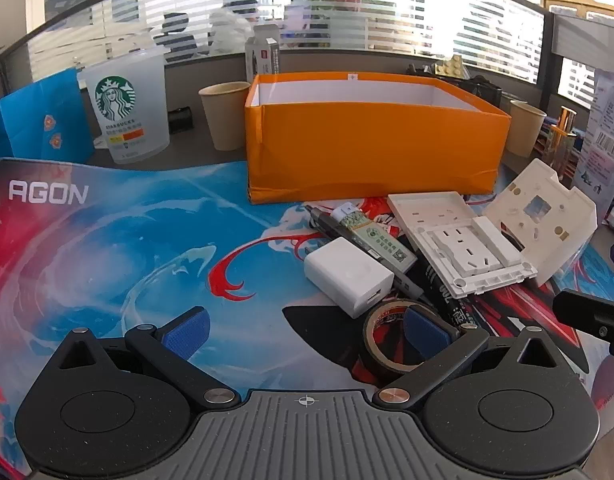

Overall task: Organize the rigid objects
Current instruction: 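Grasp the black tape roll with the left tool while the right tool grasps the black marker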

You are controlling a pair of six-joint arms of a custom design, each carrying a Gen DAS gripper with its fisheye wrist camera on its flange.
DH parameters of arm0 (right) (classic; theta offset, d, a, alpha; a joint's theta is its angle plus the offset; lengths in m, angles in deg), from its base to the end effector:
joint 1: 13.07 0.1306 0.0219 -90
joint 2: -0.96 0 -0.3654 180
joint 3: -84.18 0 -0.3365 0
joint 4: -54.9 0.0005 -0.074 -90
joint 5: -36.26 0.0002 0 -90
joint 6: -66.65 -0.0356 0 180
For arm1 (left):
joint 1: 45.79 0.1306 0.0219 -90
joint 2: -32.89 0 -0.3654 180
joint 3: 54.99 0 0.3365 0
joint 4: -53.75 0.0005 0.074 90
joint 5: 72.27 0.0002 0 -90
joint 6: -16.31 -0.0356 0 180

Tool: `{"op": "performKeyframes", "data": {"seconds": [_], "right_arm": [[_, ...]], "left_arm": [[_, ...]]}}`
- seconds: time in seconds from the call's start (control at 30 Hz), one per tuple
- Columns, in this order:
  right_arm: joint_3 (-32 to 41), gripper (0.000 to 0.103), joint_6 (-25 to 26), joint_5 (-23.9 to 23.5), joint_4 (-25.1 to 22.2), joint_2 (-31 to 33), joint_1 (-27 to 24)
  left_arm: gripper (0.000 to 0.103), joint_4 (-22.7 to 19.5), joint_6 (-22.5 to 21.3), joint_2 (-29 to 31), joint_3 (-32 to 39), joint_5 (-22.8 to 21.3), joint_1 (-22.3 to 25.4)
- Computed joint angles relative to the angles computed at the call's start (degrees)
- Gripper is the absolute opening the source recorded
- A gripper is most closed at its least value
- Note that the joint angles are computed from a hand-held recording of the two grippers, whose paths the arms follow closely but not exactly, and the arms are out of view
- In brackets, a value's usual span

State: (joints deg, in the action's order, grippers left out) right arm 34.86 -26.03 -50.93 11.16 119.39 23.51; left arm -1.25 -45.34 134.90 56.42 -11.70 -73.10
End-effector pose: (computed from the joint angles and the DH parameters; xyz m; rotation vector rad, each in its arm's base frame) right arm 0.4976 0.3665 0.4659 -0.5957 2.0555 0.3532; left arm 0.4549 -0.2158 0.4678 -0.2594 2.2290 0.0931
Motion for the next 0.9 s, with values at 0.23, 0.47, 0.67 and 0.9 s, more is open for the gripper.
{"op": "performKeyframes", "data": {"seconds": [0.23, 0.47, 0.67, 0.9], "right_arm": [[-0.78, 0.103, -0.17, 0.71, 1.20, -0.29, -0.36], [-2.52, 0.103, -0.64, -0.31, 3.28, -0.55, -1.14], [-0.77, 0.103, 1.95, -8.58, -0.65, 1.28, -0.39], [-2.71, 0.089, 6.17, -6.27, 1.68, 2.30, 1.75]], "left_arm": [[0.103, 1.00, -1.64, -0.63, -0.99, 0.64, -0.29], [0.103, 7.92, -6.21, -3.59, -6.90, 0.06, -1.37], [0.103, 8.32, -5.72, -2.69, -6.95, 2.88, -0.75], [0.103, 10.37, -9.84, -2.68, -7.33, 6.81, 0.19]]}}
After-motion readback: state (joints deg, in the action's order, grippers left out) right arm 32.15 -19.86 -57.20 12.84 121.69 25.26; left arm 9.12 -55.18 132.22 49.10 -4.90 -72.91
